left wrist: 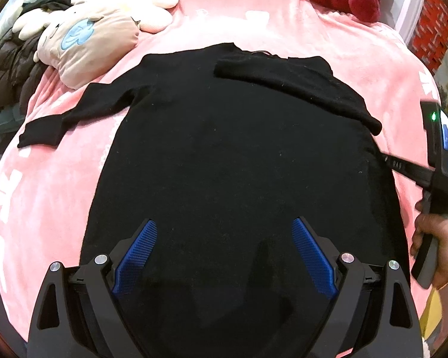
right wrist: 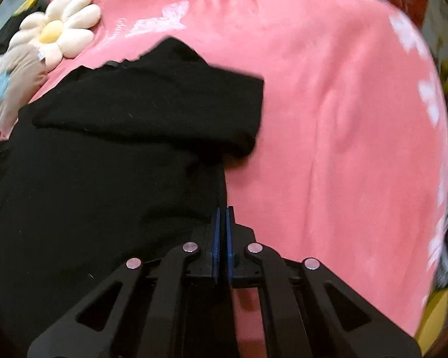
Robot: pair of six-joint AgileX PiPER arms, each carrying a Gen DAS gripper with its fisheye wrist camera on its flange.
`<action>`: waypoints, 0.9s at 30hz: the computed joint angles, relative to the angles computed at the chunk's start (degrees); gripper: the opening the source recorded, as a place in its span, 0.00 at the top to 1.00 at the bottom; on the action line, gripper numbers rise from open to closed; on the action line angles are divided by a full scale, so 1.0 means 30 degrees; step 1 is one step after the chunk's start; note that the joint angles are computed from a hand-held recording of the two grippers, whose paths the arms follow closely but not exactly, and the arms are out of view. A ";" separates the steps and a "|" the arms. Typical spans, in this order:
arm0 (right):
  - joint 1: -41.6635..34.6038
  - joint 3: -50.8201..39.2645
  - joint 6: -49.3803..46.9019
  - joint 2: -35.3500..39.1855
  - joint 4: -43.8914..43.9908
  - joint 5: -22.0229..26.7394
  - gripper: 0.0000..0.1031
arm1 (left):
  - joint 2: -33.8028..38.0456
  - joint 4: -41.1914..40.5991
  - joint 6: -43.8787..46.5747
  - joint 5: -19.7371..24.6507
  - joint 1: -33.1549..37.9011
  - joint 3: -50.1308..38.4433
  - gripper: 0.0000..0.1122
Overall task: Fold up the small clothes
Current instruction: 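Fold the held sleeve across the dress body with the right gripper, release, then grasp the other sleeve with the left gripper and fold it across the body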
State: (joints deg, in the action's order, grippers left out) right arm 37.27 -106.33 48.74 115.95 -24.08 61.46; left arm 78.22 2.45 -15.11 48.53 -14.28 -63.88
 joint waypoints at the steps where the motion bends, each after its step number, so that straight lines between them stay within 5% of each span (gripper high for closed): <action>1: 0.0155 -0.0187 0.0135 -0.0067 0.0025 0.0355 0.95 | 0.0005 0.0081 -0.0100 0.0053 -0.0011 -0.0048 0.20; 4: 0.0372 0.0127 0.0533 -0.0815 0.0589 0.0256 0.88 | -0.0030 0.0266 -0.0342 0.0318 -0.0112 -0.0206 0.20; 6: 0.0503 0.1313 0.0765 -0.1552 0.1005 -0.0239 0.70 | -0.0131 0.0530 -0.0527 0.0419 -0.0260 -0.0224 0.20; 8: 0.0685 0.2430 0.0815 -0.1904 0.1185 -0.0645 0.65 | -0.0205 0.0592 -0.0656 0.0574 -0.0340 -0.0228 0.20; 10: 0.0935 0.3629 0.1062 -0.2361 0.0737 -0.1485 0.71 | -0.0282 0.0679 -0.0825 0.0657 -0.0440 -0.0195 0.20; 12: 0.0853 0.3701 0.1183 -0.2574 0.0706 -0.1311 0.93 | -0.0343 0.0870 -0.0967 0.0769 -0.0571 -0.0157 0.20; 17: 0.0690 0.4853 0.2692 -0.3270 0.0198 -0.1618 0.92 | -0.0444 0.0588 -0.0601 0.1156 -0.0041 -0.0187 0.20; 22: 0.2186 0.2761 0.2916 -0.3204 -0.1157 -0.0072 0.87 | 0.0365 -0.3338 0.2492 0.1438 0.4011 -0.1323 0.19; 24: 0.2851 0.2235 0.2784 -0.3267 -0.1294 0.0061 0.71 | 0.1728 -0.5589 0.4177 0.1928 0.6855 -0.2763 0.19; 27: 0.3828 0.1563 0.2458 -0.3116 -0.1394 0.0316 0.61 | 0.4122 -0.7046 0.4064 0.2324 0.9955 -0.5132 0.19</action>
